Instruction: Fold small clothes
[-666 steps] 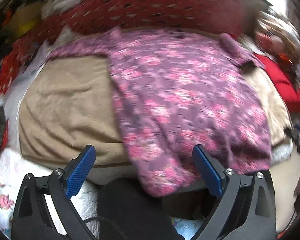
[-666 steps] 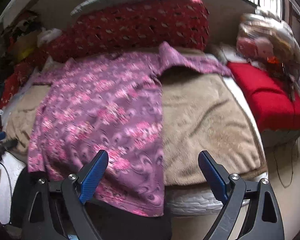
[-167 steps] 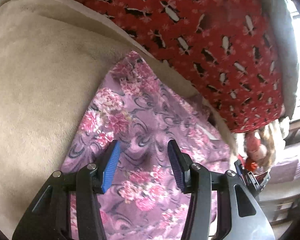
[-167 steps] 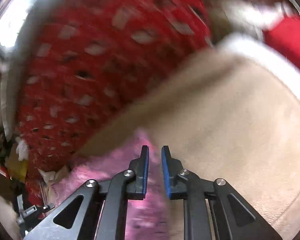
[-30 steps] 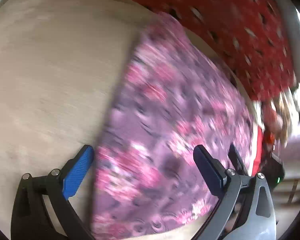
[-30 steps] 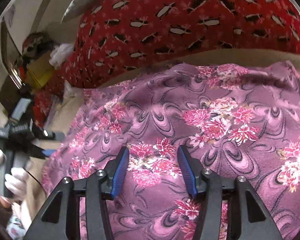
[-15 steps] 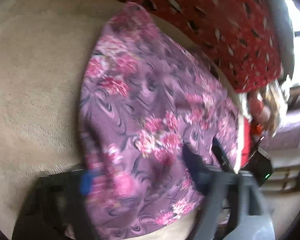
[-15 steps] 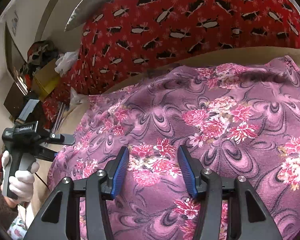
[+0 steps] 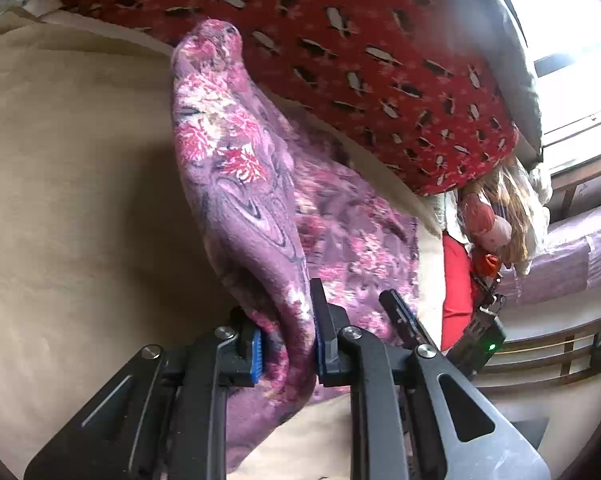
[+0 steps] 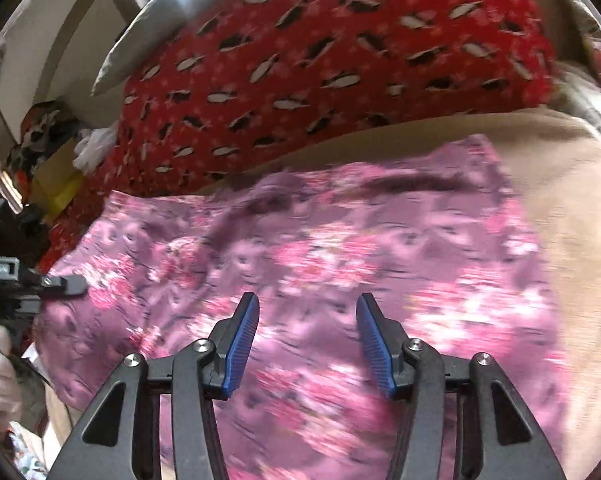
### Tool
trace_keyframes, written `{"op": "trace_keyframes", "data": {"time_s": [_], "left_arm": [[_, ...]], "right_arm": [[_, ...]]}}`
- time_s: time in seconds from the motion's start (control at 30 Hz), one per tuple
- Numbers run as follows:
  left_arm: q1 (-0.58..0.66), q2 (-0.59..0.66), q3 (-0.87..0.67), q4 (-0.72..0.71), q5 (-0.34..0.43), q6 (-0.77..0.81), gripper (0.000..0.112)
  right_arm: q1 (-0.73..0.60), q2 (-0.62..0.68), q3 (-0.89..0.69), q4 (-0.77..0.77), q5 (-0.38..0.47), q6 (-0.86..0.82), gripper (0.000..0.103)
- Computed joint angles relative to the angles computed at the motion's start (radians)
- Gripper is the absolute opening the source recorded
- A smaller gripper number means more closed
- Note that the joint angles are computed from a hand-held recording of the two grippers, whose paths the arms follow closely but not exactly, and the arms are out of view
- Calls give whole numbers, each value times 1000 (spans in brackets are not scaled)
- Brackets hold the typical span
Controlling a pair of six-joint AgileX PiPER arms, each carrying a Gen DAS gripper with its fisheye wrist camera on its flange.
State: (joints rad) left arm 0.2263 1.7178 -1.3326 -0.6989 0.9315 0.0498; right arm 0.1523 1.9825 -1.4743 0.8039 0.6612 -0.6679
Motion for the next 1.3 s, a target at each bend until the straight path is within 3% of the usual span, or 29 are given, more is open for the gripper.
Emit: {"op": "trace_keyframes", "data": {"time_s": [0.23, 0.3, 0.4, 0.6, 1.07, 1.17, 1.23, 1.3], "left_arm": [[-86, 1, -50, 29, -30, -142, 16], [-121, 7, -80, 74, -35, -203, 16], [-157, 23, -118, 89, -35, -260, 16], [-256, 105, -252, 144, -21, -359, 16], [-416, 398, -468, 164, 22, -436, 17], [-415, 389, -424, 111, -16, -398, 30], [-402, 371, -392, 33, -17, -336, 44], [-399, 345, -363, -3, -7, -306, 45]], "right_arm": [[-105, -58, 86, 16, -75, -117, 52], [-137, -24, 79, 65, -29, -174, 53], [-167, -26, 138, 234, -29, -370, 56], [-237, 11, 128, 380, 94, -459, 56], [-275, 34, 128, 455, 164, -509, 56], [-278, 36, 126, 460, 170, -511, 56], [-279, 37, 124, 461, 174, -510, 56], [-279, 38, 121, 458, 175, -507, 56]]}}
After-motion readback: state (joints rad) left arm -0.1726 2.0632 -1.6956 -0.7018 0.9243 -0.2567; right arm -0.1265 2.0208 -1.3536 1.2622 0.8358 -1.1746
